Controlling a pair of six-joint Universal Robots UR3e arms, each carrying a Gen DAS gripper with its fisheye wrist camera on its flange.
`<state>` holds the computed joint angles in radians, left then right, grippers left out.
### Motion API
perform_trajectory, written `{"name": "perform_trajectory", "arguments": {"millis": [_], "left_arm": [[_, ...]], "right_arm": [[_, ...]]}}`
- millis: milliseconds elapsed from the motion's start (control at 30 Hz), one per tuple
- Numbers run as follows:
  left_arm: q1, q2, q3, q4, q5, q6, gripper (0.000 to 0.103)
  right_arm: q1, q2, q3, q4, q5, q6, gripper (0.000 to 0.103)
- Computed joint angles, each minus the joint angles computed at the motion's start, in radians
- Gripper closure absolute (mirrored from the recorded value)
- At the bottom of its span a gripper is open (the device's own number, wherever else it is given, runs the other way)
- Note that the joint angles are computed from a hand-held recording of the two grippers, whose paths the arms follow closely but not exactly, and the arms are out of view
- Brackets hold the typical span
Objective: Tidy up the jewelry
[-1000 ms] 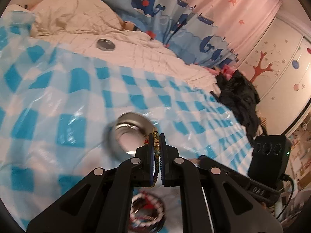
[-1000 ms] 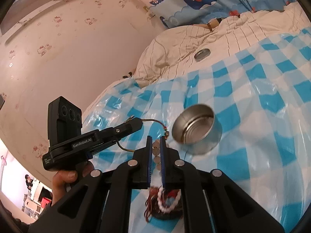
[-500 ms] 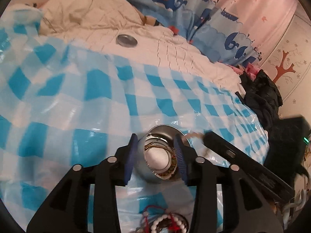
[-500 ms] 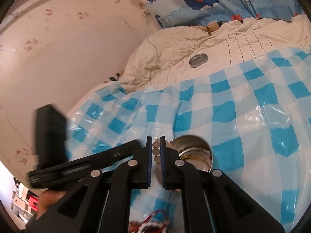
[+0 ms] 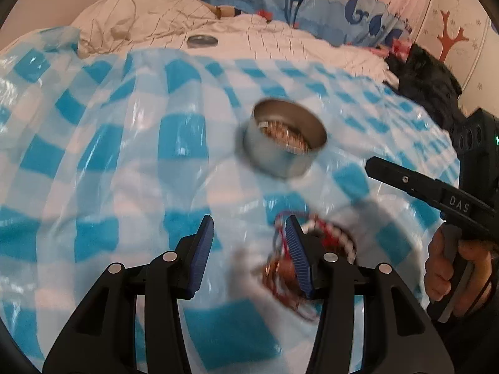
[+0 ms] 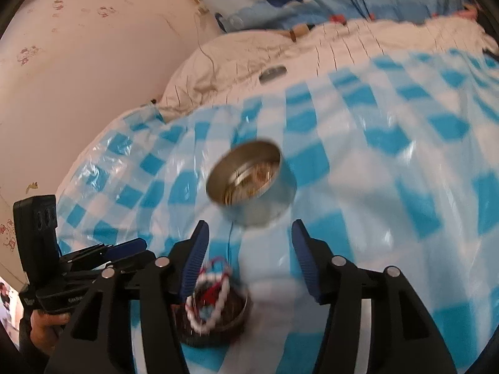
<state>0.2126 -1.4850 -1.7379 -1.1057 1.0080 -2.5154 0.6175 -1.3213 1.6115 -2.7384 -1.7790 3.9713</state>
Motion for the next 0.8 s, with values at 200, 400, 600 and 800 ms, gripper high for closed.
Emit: {"name": "perform_trajectory", "arguments": {"millis": [200,400,600,800], "left_arm": [[-0.002,0.066,-0.081,0.047,0.033,0.04,0.057],[-0.02,0.091,-0.101,0.085,0.056,0.046,0.053],[-0.037,0.103,-0.114,0.117,0.078,0.042,0.052],[-0.05,0.111,-0.128,0.133,0.099,0.054,0.051]], "right_arm": [[0.039,0.061,-0.089,0.035,-0.032,-0.036,0.04],[0.045,0.09,-0.123,0.056,-0.022,-0.043,0.04],[0.054,0.107,-0.147,0.067,-0.023,-0.054,0.036],[0.059,0.113,-0.157,0.076,-0.022,-0.062,0.035]]}}
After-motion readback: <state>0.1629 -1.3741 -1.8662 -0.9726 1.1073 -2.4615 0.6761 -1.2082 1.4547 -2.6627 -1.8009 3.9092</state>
